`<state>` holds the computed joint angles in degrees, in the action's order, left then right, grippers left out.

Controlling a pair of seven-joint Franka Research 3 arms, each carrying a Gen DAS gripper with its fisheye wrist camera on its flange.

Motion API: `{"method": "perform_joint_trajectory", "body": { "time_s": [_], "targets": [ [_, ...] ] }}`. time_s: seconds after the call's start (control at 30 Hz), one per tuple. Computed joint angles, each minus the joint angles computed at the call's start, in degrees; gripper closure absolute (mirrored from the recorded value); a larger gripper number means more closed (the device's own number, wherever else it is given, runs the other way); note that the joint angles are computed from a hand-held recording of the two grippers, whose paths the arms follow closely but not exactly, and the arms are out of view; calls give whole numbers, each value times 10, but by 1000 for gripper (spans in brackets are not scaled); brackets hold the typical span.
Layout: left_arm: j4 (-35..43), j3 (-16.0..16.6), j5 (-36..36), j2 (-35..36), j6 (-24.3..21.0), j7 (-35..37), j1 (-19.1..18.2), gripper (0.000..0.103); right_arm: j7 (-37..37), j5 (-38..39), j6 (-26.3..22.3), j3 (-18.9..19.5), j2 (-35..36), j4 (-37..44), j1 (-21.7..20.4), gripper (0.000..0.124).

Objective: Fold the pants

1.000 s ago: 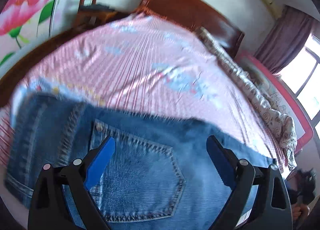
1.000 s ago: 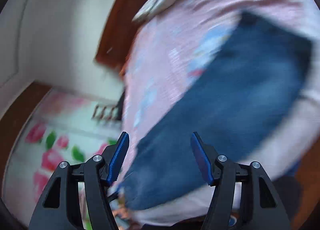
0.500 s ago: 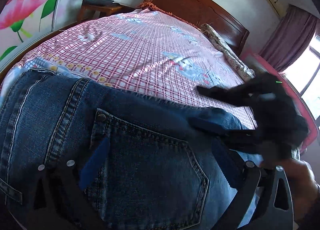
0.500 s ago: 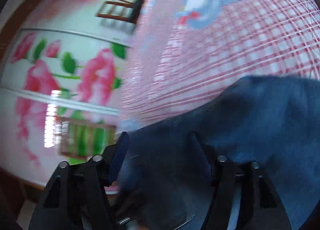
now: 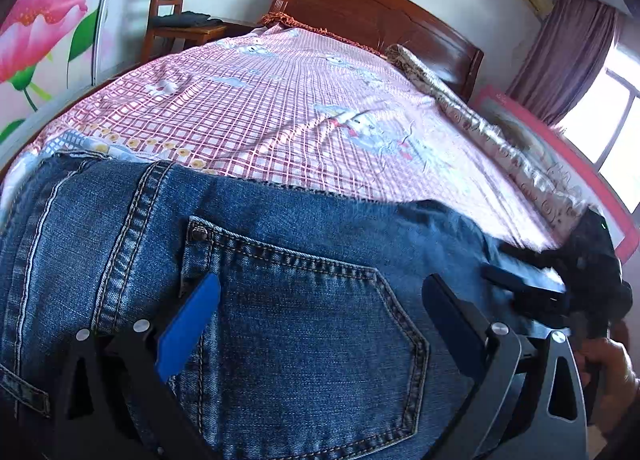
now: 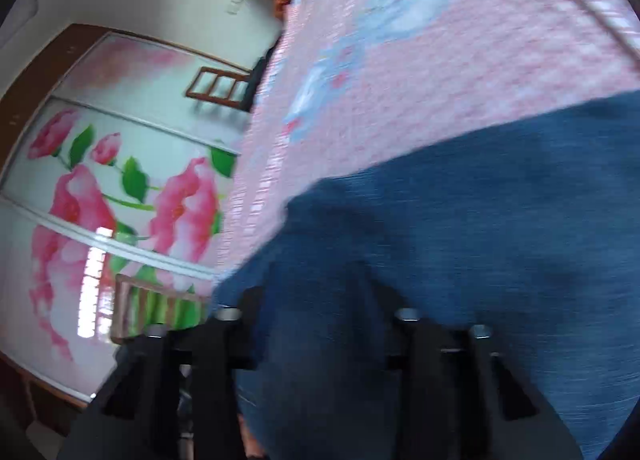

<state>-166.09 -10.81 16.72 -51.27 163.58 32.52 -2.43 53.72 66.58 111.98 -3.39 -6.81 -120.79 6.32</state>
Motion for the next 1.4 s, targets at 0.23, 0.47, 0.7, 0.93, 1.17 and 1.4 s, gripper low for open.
{"method": "perform_joint_trajectory", "body": {
  "time_s": [0.23,0.47,0.7,0.93,1.17,1.4],
  "targets": [
    [19,-17,13,13,-34,1,6,2,-49,43,-8,-98,-60,-51,-99,63],
    [19,-21,29,9,-39,-13,6,2,-30,38,50,-179,-89,-103,-226,63],
    [18,-23,36,6,-44,-19,4,2,-32,125,10,-201,-49,-123,-270,63],
    [13,-21,39,0,-39,-25,1,2,-19,167,53,-159,-29,-108,-262,63],
    [4,-20,39,-8,-26,-30,1,2,-45,175,57,-149,-19,-96,-260,67],
    [-7,-20,36,-16,-5,-33,3,2,-82,167,59,-149,-2,-97,-265,103]
  ]
}}
